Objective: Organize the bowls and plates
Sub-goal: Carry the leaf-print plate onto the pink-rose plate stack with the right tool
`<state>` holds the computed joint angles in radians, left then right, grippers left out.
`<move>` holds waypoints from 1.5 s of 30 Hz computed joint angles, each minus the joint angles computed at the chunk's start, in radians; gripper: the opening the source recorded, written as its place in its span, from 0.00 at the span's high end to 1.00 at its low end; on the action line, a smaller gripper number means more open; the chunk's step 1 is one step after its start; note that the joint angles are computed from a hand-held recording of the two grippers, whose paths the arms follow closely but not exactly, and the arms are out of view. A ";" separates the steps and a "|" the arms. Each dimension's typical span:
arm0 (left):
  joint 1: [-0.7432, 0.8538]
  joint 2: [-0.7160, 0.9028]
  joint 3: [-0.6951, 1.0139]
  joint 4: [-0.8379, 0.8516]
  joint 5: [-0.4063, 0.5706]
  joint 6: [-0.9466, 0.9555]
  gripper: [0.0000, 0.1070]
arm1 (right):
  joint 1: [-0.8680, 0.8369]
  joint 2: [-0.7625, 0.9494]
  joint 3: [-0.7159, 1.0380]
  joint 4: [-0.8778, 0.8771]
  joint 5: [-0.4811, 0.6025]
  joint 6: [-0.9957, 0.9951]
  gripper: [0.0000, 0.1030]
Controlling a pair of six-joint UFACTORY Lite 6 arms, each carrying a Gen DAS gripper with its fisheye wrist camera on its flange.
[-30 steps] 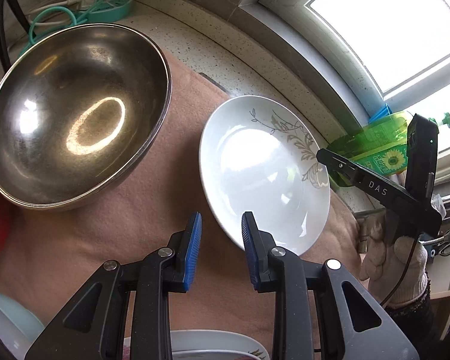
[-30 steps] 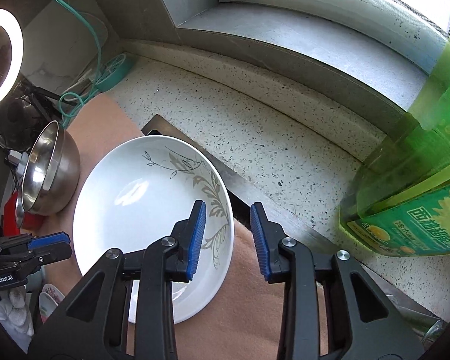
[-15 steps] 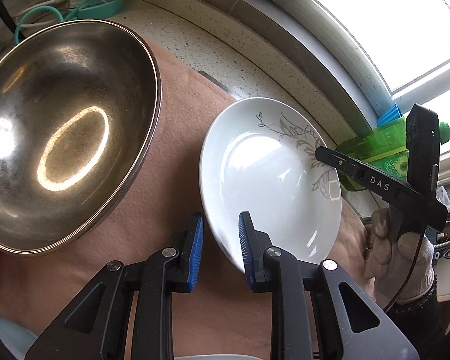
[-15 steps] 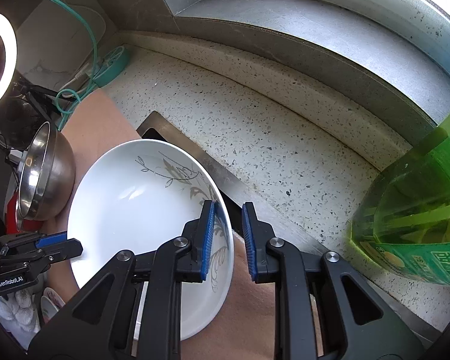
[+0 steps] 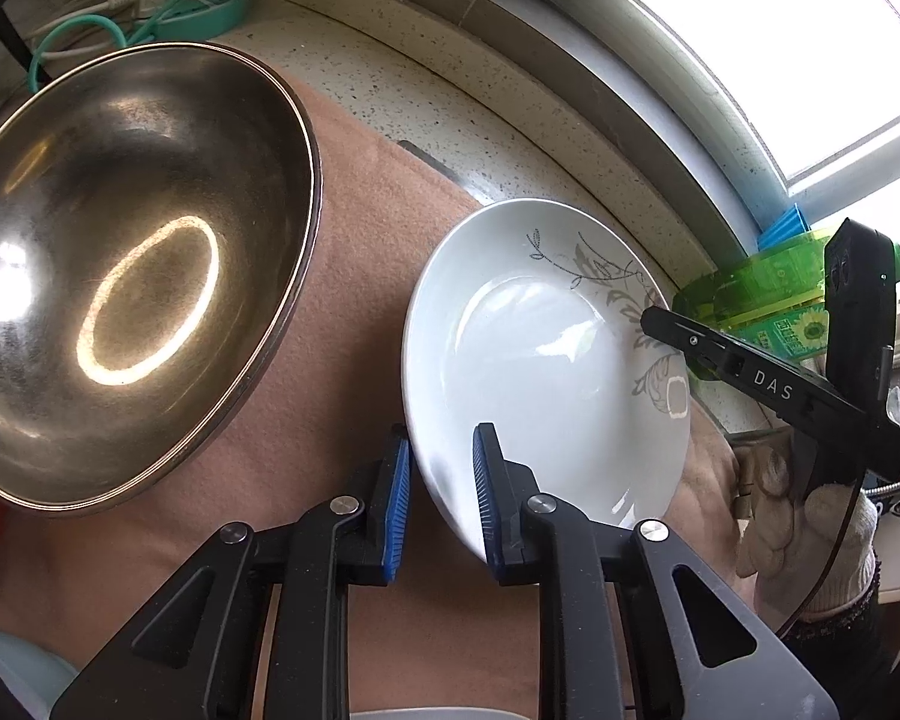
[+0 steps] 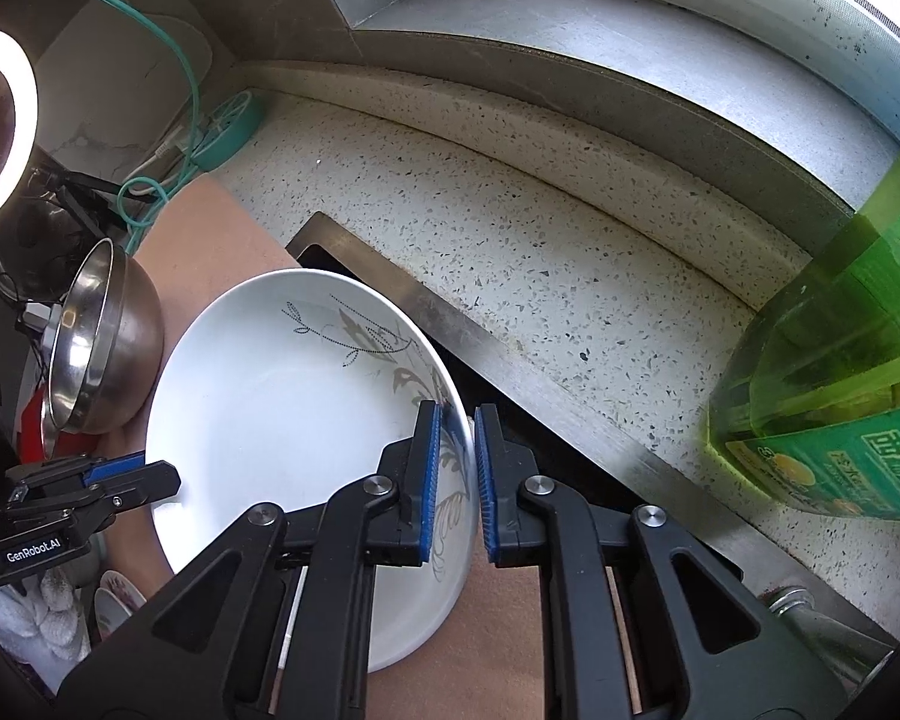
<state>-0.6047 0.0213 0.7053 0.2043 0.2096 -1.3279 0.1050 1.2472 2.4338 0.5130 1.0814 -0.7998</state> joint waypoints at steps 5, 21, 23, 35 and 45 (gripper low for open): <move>-0.020 -0.027 -0.003 0.057 0.022 -0.067 0.82 | -0.017 -0.104 -0.157 0.017 -0.041 -0.026 0.88; -0.107 -0.178 -0.018 0.126 0.120 -0.102 0.82 | -0.094 -0.530 -0.703 0.122 -0.180 -0.119 0.88; -0.123 -0.207 -0.025 0.131 0.138 -0.102 0.83 | -0.104 -0.606 -0.795 0.136 -0.200 -0.135 0.89; -0.296 -0.478 -0.157 0.171 0.271 -0.187 0.82 | -0.138 -1.080 -1.347 0.194 -0.288 -0.164 0.89; -0.516 -0.732 -0.294 0.205 0.448 -0.322 0.82 | -0.182 -1.433 -1.746 0.209 -0.289 -0.140 0.88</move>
